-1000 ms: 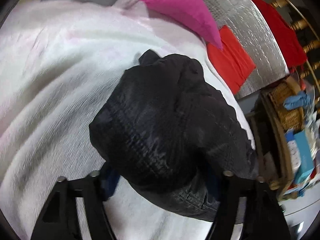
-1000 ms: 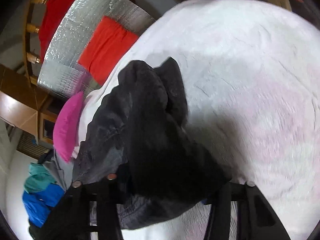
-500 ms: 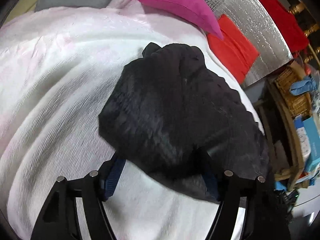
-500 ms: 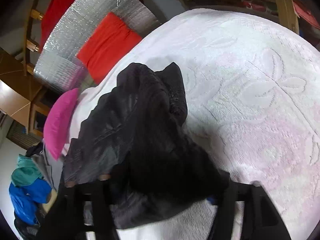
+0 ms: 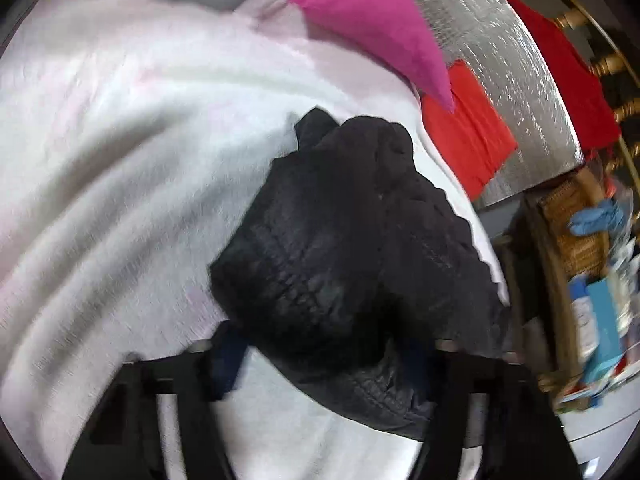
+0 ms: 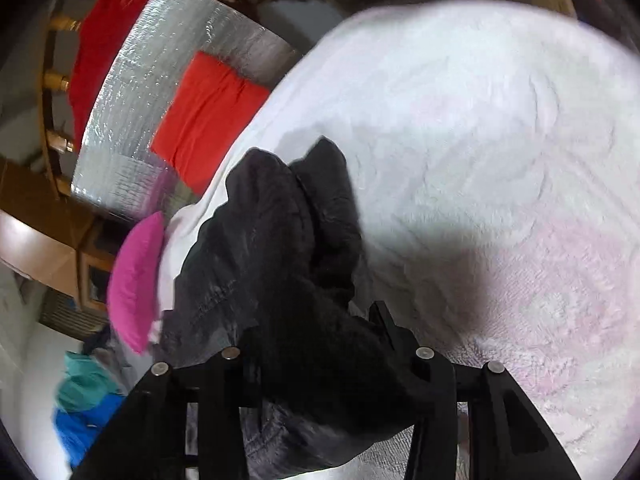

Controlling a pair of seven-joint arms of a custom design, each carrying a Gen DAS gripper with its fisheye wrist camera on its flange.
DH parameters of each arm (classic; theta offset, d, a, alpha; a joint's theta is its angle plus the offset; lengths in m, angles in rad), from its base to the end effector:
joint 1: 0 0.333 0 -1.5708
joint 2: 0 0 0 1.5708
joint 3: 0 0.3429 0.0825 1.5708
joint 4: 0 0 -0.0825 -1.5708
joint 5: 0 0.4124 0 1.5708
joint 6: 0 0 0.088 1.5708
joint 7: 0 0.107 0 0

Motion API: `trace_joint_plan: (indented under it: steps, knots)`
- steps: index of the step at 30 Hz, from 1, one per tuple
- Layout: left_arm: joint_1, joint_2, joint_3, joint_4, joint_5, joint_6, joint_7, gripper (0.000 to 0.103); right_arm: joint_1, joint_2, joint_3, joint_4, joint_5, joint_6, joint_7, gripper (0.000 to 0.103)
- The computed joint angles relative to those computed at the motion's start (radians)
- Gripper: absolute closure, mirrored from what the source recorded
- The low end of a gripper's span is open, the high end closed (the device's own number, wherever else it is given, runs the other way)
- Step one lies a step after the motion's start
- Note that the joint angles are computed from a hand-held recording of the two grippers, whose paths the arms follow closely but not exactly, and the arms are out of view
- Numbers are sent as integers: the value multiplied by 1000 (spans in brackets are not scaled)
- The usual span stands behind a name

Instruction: Fold large clothes

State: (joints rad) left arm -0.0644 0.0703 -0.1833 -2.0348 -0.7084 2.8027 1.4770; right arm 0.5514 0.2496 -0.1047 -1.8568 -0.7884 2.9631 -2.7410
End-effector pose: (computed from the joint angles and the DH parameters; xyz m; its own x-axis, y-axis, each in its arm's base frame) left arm 0.6223 -0.1231 0.4953 0.2092 -0.7653 0.6087 -0.7659 -0.5152 -0.3846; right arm 0.5983 0.3466 0.4843 -0.3787 -0.6114 -0.6949 -0.5182 0.7621 -0.3881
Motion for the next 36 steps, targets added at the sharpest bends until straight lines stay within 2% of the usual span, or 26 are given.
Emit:
trace_joint_plan:
  steps: [1, 2, 3, 4, 5, 7, 8, 9, 10, 11, 12, 13, 16, 19, 20, 21, 23, 27, 29, 32, 36]
  knots:
    - [-4, 2, 0, 0, 15, 15, -4, 50, 59, -13, -50, 26, -128, -58, 66, 64]
    - [-6, -3, -1, -6, 26, 29, -2, 51, 84, -22, -67, 48, -231, -100, 97, 65]
    - [-10, -9, 1, -14, 59, 40, -14, 52, 95, -27, -60, 66, -288, -150, 92, 65]
    - [-13, -12, 5, -17, 103, 39, -35, 51, 89, -23, -38, 80, -276, -196, 43, 65]
    - [-17, -7, 12, -13, 167, 19, -72, 51, 65, -9, -4, 94, -194, -236, -47, 65]
    - [-15, 0, 15, -8, 205, -3, -100, 50, -17, 21, 89, 102, 70, -300, -252, 64]
    - [-15, -6, 16, -13, 226, -7, -112, 48, -57, 34, 123, 89, 195, -289, -306, 55]
    - [-17, -8, 20, -11, 270, -17, -134, 48, -70, 26, 123, 55, 250, -222, -290, 52]
    - [-18, -12, 21, -12, 301, -21, -153, 47, -60, 9, 102, 30, 238, -178, -247, 50]
    - [-22, -18, 24, -15, 349, -22, -186, 47, -50, -1, 90, 23, 226, -180, -232, 42]
    - [-27, -26, 28, -18, 411, -23, -227, 47, -20, -19, 60, 17, 160, -201, -170, 36]
    - [-31, -31, 30, -22, 472, -24, -268, 45, 4, -38, 41, 12, 86, -237, -101, 35]
    - [-39, -56, 36, -30, 694, -38, -406, 43, 8, -79, 52, -5, -28, -307, 20, 33]
    - [-37, -67, 36, -35, 839, -23, -497, 42, 22, -119, 75, -2, -171, -458, 123, 33]
    - [-35, -68, 35, -32, 887, -21, -529, 42, 29, -118, 74, 11, -189, -480, 132, 33]
    - [-34, -76, 35, -36, 950, -15, -574, 42, 10, -144, 93, -10, -238, -498, 162, 33]
    - [-25, -94, 31, -46, 1073, 1, -664, 42, -7, -177, 116, -40, -296, -508, 183, 33]
    - [5, -122, 11, -49, 1408, 26, -901, 38, -45, -139, 163, 11, -371, -465, 175, 33]
    - [15, -134, 3, -52, 1506, 32, -964, 35, -46, -118, 178, 43, -400, -469, 146, 33]
    - [19, -135, -5, -45, 1569, 35, -996, 34, -37, -94, 188, 77, -407, -469, 92, 33]
    - [11, -126, -3, -36, 1556, 41, -974, 34, -21, -44, 184, 134, -362, -446, -20, 35]
